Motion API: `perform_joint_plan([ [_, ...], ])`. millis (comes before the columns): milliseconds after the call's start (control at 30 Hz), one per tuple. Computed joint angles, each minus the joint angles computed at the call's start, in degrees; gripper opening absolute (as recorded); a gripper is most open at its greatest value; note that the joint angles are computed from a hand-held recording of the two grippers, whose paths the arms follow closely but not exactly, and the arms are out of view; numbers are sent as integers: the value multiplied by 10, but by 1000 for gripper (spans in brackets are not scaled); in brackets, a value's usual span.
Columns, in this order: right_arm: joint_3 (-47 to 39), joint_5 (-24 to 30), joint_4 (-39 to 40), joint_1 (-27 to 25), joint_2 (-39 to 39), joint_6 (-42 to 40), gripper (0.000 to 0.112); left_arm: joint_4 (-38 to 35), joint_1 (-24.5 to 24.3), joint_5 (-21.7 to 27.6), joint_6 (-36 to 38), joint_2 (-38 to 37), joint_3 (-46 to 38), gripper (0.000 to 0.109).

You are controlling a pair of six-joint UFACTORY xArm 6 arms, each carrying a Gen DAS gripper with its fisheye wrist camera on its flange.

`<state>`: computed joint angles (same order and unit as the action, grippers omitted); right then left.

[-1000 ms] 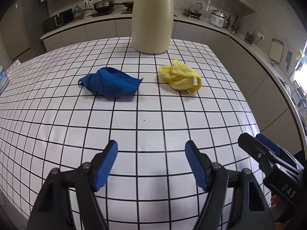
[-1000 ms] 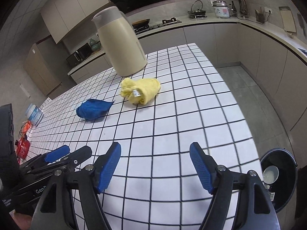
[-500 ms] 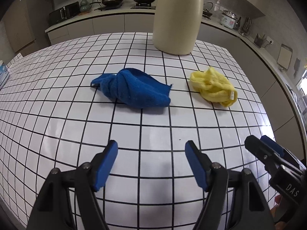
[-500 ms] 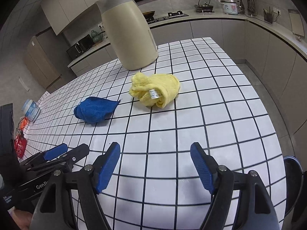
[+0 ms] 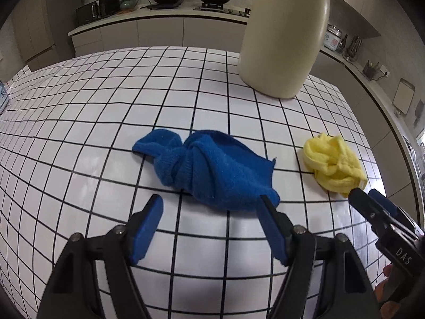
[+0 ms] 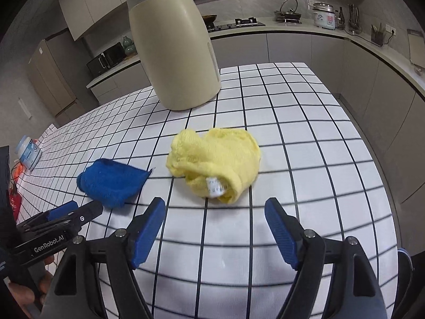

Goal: Collect trash
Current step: 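Grasp the blue cloth with the left tool while the right tool grasps the yellow cloth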

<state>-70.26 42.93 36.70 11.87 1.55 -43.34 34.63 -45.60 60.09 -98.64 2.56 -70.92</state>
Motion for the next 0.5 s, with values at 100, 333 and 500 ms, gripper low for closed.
perform_joint_plan([
  [100, -19, -11, -11, 9, 19, 9, 81, -2, 16, -16, 11, 3, 0, 74],
  [333, -60, -36, -36, 25, 66, 33, 83, -11, 46, -46, 27, 15, 11, 74],
  [500, -77, -36, -53, 33, 95, 46, 83, 5, 47, -52, 31, 22, 16, 74],
])
